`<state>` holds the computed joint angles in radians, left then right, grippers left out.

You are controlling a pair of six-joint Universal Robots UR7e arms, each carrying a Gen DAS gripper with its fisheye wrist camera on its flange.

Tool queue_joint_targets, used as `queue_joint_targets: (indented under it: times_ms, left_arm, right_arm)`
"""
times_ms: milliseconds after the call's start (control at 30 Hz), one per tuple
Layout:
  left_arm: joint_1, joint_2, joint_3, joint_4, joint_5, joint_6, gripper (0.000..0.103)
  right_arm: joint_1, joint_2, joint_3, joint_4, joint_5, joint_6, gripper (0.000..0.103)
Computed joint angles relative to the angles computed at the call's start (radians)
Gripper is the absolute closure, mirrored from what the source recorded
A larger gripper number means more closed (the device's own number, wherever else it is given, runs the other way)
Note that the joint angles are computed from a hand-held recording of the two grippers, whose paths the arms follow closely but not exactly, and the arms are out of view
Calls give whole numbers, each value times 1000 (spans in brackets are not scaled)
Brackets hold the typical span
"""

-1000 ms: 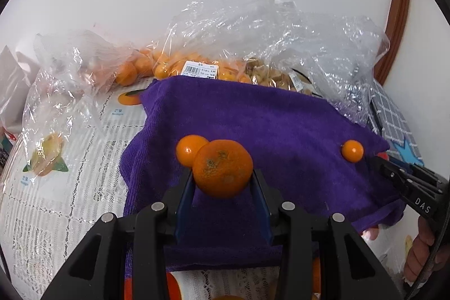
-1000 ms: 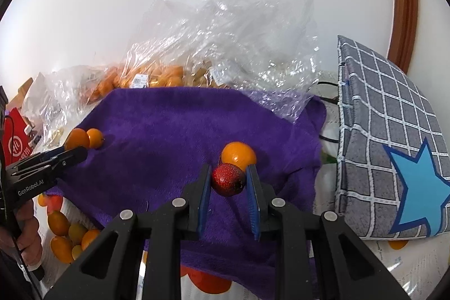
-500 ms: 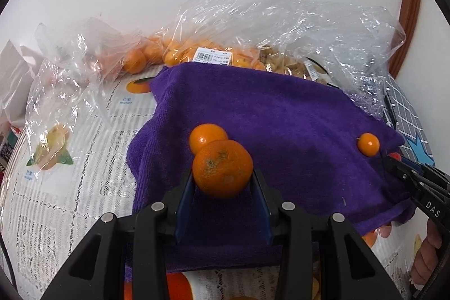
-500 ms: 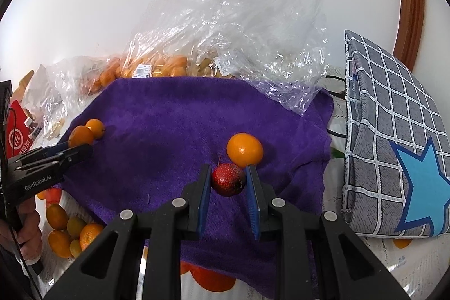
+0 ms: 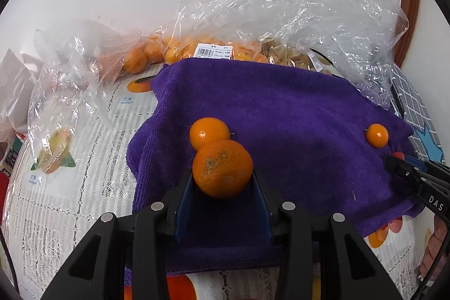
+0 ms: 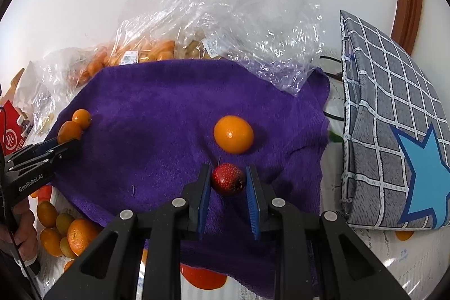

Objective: Organize fruits
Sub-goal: 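Carry the red fruit onto the towel beside the orange and release it, then withdraw the right tool and move toward the large orange in front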

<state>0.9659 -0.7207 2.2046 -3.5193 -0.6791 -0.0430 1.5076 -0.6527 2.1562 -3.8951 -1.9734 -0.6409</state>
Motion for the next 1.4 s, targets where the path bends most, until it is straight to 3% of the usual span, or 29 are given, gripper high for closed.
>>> queue_joint_targets:
  times_ms: [233,600,733,867,1067,1167,1233,1400]
  left_arm:
    - [-1,6,-3,8,12,6,64]
    - [-8,18,-2,-22,4,38,48]
    - [-22,13,10,-72,13,43,45]
    - [-59,-13,43,-110,40,42,44]
    - [-120,-105,131,-60,91,-43,43]
    - [-147,-163,199,-5,135,-121,43]
    - [-166,-198,247,13,152,-170,43]
    - [-225,-333,375,185,186,-367,43]
  right_arm:
    - [-1,2,-5,21,-12,4,78]
    - [-7,2,19,-46,30,-33,36]
    - [3,-8,36,-74,38,-30,33]
    - [38,-54,49,-15,-12,20,33]
    - [107,-115,108,-9,-89,59,33]
    - [123,-129,149,-40,-108,82,18]
    - [134,-123,172,-72,-136,94,17]
    - [142,-100,235,-156,-173,96,15]
